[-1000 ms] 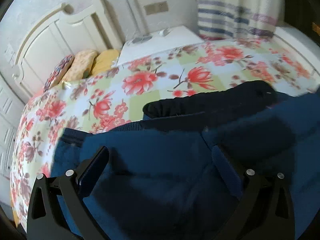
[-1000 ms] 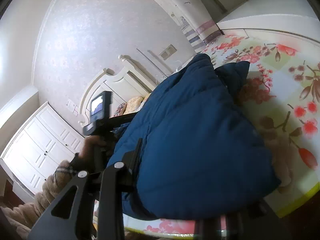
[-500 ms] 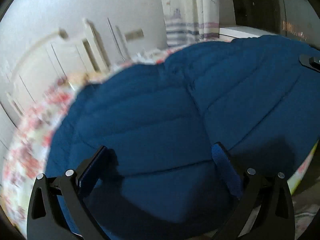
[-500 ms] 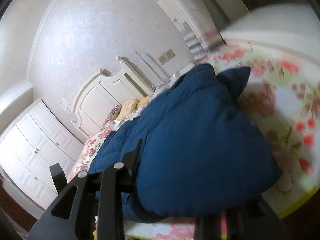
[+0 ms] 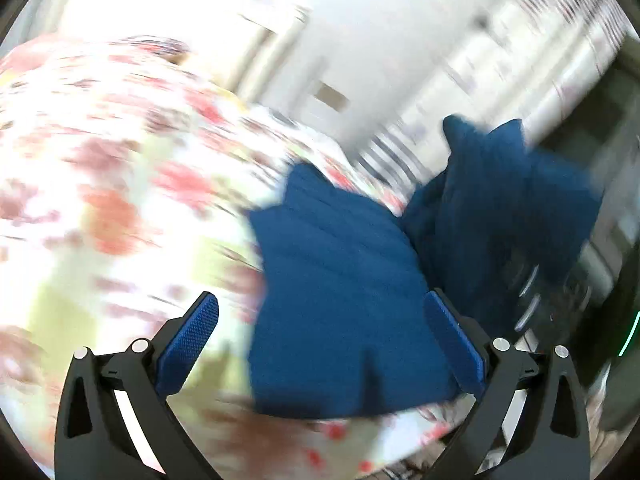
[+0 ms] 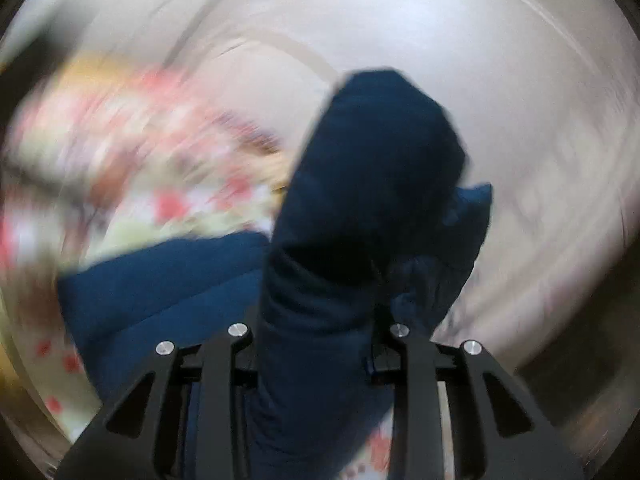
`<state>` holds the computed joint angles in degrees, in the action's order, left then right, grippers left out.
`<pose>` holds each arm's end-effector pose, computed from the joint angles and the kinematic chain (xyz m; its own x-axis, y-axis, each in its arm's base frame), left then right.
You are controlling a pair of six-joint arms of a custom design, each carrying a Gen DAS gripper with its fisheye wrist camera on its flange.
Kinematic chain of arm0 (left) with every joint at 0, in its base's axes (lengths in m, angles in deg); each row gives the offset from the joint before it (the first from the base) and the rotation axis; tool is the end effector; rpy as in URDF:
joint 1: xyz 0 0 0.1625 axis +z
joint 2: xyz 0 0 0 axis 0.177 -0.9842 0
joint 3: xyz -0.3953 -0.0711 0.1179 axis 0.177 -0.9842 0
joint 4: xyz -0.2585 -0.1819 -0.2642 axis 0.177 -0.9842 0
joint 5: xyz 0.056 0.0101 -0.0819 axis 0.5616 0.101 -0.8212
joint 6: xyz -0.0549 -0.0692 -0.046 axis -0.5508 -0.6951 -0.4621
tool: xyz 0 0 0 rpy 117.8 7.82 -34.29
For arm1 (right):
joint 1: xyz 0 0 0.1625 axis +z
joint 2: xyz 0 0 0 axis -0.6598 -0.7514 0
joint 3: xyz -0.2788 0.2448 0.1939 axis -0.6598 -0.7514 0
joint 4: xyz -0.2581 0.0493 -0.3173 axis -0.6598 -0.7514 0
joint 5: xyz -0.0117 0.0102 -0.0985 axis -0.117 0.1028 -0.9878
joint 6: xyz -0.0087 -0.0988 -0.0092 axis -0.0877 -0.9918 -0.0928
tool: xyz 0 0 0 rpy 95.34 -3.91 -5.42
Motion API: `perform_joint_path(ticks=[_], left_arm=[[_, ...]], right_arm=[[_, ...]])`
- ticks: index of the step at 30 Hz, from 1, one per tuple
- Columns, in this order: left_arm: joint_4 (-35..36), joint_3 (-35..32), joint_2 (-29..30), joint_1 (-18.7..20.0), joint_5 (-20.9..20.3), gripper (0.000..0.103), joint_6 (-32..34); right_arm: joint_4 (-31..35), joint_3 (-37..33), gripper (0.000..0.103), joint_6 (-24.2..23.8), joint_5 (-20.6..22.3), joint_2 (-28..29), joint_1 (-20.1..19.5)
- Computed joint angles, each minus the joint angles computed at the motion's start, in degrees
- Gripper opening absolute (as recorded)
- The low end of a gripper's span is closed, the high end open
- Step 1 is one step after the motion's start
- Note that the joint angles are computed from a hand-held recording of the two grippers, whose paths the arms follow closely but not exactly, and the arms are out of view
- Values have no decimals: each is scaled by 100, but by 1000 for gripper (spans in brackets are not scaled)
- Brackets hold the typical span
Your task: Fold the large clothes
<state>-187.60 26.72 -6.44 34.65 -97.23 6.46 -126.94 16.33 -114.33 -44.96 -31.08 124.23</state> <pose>-0.3388 -0.6274 -0.0053 -0.9738 -0.0912 -0.2084 0.1298 0.5298 -0.8382 0.0667 -0.6654 0.3095 0.1689 -0.4723 0.8651 -0.9848 -0.1168 0.1285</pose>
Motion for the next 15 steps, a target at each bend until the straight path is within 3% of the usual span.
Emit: perform_joint_path(ticks=[2, 4, 5, 8, 12, 15], left_arm=[[-191, 244, -176, 25, 40, 98, -79], [-123, 287, -218, 71, -29, 98, -119], [-100, 311, -211, 69, -48, 98, -151], [313, -136, -6, 183, -199, 98, -51], [612, -701, 149, 161, -171, 98, 544], [1529, -1827, 403, 128, -321, 98, 1293]], right_arm=[[-855, 526, 33, -1200, -216, 378, -67], [-1861, 873, 34, -2280, 434, 739, -392], [-2028, 922, 33, -2521, 661, 800, -492], [-1504, 846, 33, -2245, 494, 590, -438], [-1661, 889, 35, -2461, 730, 644, -545], [-1702, 850, 36, -2454, 710, 718, -540]])
